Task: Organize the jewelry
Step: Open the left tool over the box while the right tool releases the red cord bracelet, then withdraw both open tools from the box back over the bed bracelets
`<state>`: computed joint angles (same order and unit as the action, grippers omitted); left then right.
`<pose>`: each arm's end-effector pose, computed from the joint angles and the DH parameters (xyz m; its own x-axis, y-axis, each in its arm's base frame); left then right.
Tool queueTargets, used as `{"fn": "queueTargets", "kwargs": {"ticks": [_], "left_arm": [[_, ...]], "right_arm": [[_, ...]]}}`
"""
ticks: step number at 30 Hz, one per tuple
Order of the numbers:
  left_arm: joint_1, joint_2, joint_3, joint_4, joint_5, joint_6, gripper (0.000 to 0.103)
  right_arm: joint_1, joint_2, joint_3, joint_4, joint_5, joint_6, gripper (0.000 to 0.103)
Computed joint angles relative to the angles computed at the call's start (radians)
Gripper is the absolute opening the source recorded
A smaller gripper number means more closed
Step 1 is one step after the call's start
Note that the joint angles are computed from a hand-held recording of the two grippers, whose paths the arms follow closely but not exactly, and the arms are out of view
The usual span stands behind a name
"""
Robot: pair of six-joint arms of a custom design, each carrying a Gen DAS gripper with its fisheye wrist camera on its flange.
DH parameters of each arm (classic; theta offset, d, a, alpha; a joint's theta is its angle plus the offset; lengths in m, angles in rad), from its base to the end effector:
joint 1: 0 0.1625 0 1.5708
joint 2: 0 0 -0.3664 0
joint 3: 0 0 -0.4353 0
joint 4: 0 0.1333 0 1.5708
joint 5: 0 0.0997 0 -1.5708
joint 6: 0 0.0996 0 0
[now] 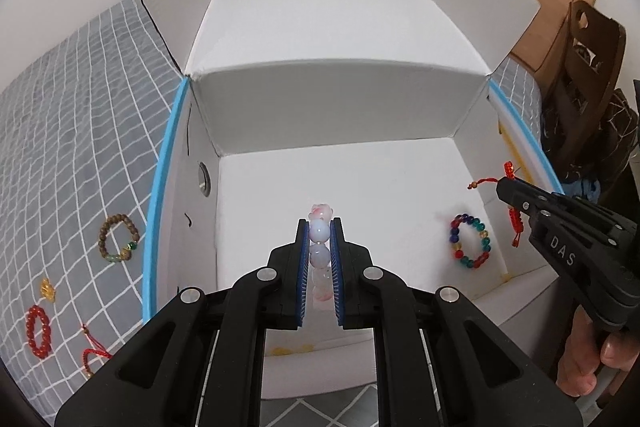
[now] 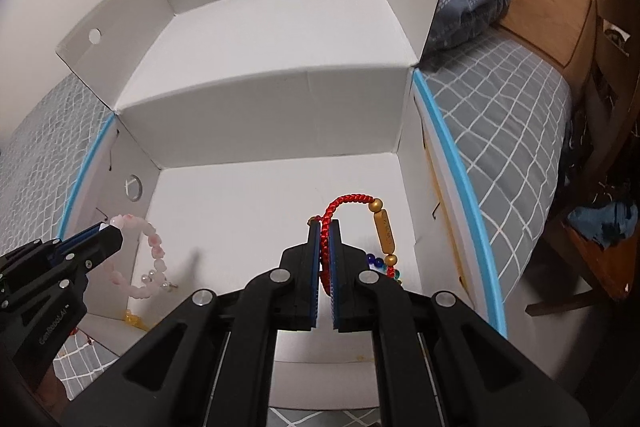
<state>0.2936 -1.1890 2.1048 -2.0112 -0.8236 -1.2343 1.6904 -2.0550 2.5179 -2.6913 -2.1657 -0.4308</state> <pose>-0.3792 -0.3246 0.0467 -0.7751 0.0187 -0.6315 0.3616 0.8328 -0.4192 0.1185 -0.3365 0.2881 -0.7449 -0.1089 0.6583 -0.4463 0.8148 -0.3701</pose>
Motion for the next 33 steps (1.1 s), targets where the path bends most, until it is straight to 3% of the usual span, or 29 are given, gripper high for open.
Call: {"fn": "queueTargets", "kwargs": {"ticks": [13,14,15,17,19,21,27,33], "left_arm": [[0.015,0.016,-0.011,0.024,-0.023,0.001,0.013],[0.014,0.016,-0.011,0.027,-0.022,0.0,0.016],[0.011,0.014,-0.011,0.033,-0.019,-0.004,0.023],[0.004,0.008,-0.007,0.045,-0.01,-0.021,0.035],[-0.002,-0.002,-0.003,0.055,0.001,-0.038,0.044],[-0.009,-0.014,0.002,0.071,0.014,-0.062,0.057],[-0.027,-0.048,0.017,0.098,0.04,-0.102,0.073],[-0.056,-0.07,0.016,0.176,0.079,-0.154,0.088]], "right_arm": [[-0.003,0.003,0.005,0.0,0.0,0.003,0.007],[-0.002,-0.002,0.005,0.003,0.004,0.0,0.016],[0.0,-0.007,0.008,-0.004,0.007,-0.007,0.038],[0.009,-0.017,0.022,-0.048,0.012,-0.032,0.057],[0.023,-0.017,0.024,-0.063,-0.001,-0.04,0.059],[0.028,-0.022,0.023,-0.06,0.002,-0.039,0.071],[0.038,-0.043,0.03,-0.093,0.007,-0.032,0.09],[0.056,-0.052,0.031,-0.109,0.007,-0.026,0.094]]}}
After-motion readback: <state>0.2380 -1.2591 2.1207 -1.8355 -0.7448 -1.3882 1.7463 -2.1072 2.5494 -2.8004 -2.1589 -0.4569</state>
